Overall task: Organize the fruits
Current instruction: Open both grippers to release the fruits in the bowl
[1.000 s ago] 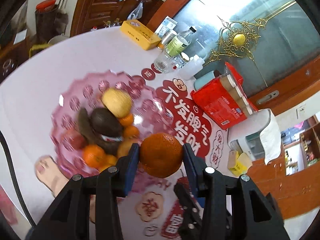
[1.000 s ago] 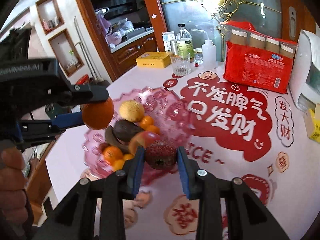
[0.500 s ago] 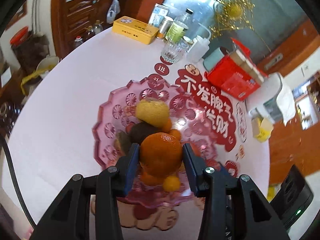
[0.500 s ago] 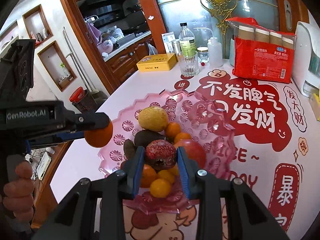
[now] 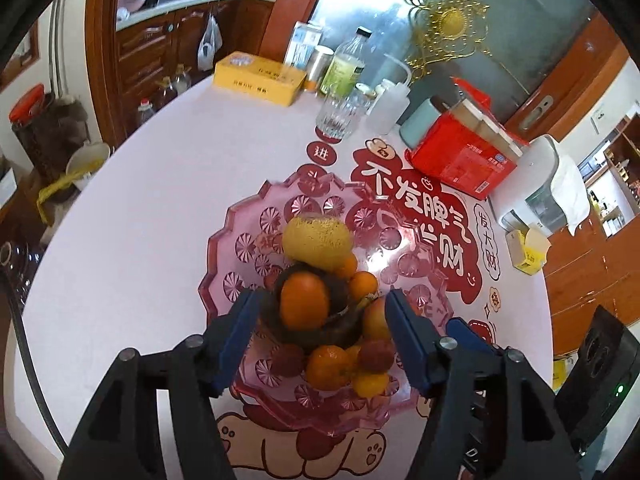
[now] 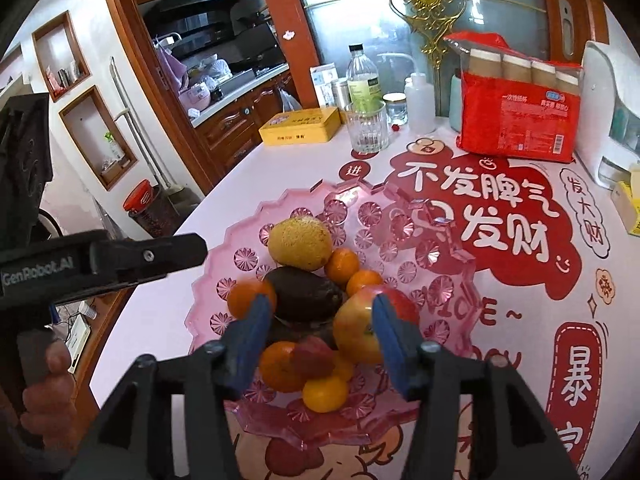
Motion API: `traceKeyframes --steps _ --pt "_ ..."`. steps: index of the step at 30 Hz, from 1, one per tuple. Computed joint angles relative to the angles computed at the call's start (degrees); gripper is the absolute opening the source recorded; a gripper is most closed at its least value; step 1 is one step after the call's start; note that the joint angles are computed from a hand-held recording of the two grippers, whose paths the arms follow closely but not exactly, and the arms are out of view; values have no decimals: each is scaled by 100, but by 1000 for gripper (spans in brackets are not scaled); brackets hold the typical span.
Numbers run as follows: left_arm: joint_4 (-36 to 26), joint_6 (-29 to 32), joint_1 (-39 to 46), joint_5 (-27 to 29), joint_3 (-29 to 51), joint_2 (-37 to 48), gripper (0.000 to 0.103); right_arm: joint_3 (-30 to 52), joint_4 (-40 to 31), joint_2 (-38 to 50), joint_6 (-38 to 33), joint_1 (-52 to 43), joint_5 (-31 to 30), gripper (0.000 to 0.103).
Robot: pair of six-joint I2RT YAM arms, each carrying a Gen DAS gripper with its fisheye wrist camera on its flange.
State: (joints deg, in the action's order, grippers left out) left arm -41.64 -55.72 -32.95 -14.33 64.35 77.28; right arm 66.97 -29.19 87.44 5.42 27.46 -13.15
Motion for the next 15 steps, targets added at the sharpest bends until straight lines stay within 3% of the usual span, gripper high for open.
traceKeyframes --steps 9,15 --pt "-460 -296 -944 -713 40 -224 76 -557 -301 -738 -8 -451 -159 63" --pt "-1052 -1272 -2307 -1407 322 14 82 -1123 -1126 -1910 -487 -1162 -442 66"
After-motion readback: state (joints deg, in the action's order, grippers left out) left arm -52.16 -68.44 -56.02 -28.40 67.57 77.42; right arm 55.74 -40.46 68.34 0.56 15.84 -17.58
